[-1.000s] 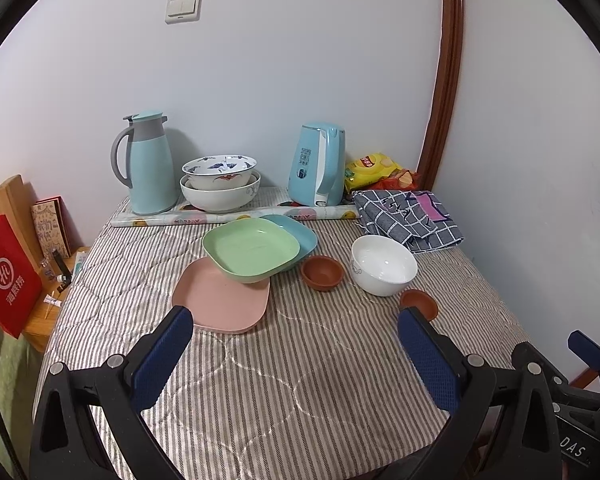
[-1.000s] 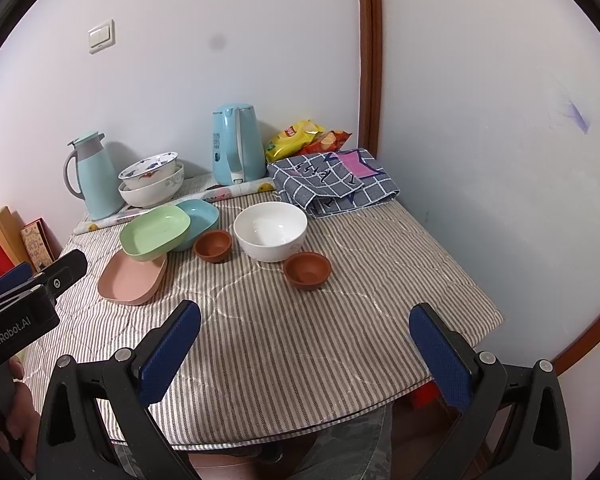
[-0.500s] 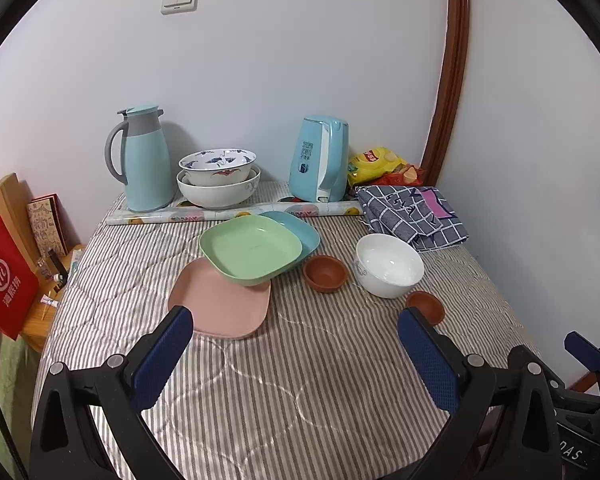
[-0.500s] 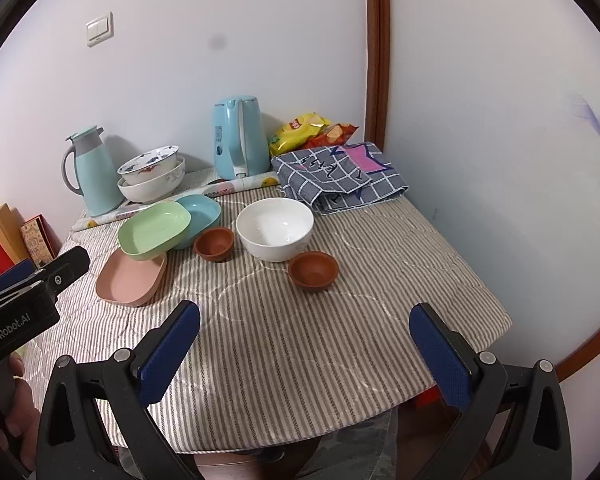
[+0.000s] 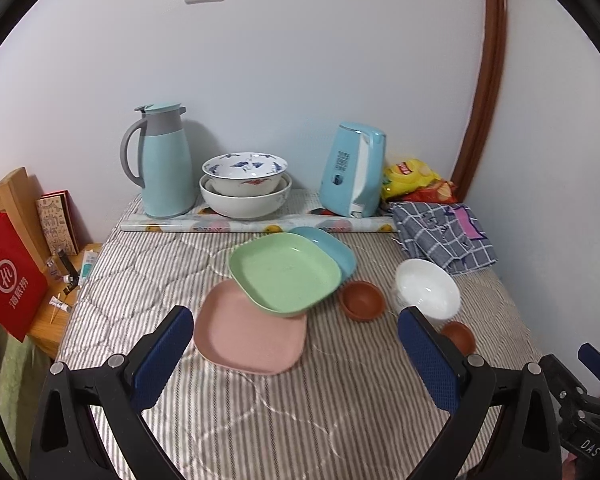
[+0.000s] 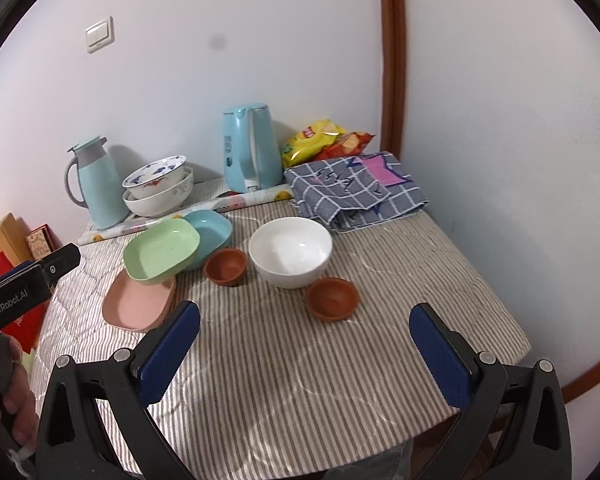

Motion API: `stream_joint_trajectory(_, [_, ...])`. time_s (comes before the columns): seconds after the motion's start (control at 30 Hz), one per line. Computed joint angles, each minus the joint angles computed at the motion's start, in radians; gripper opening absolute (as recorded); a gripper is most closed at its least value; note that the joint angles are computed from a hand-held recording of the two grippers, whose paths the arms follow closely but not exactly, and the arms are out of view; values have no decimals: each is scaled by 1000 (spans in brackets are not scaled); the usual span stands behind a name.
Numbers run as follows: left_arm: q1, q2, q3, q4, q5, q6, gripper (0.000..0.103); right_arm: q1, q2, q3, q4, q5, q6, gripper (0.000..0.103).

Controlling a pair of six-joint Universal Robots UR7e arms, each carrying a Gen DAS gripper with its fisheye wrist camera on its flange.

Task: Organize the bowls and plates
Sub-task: 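Move the right gripper to the green plate rim and close on it while the left gripper closes beside it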

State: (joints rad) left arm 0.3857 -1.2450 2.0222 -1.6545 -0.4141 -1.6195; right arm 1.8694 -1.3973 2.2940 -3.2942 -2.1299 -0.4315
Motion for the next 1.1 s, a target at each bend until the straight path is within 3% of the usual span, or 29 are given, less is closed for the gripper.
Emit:
stream_joint_trajectory(0.4, [117, -54, -11, -5, 18, 48, 103, -20, 163, -125, 8, 64, -46, 103])
stream_joint_trajectory(0.5, [153, -60, -4, -54, 17, 93, 102, -6, 226, -171, 25, 37, -57, 103])
stream_joint_trajectory(0.87, [283, -57, 18, -285, 3, 294, 96, 20, 403, -353, 151, 66, -57, 100])
stream_joint_trajectory(1.1, [356, -29, 27, -495, -22, 474, 90, 7, 487, -443, 208, 94, -38, 83])
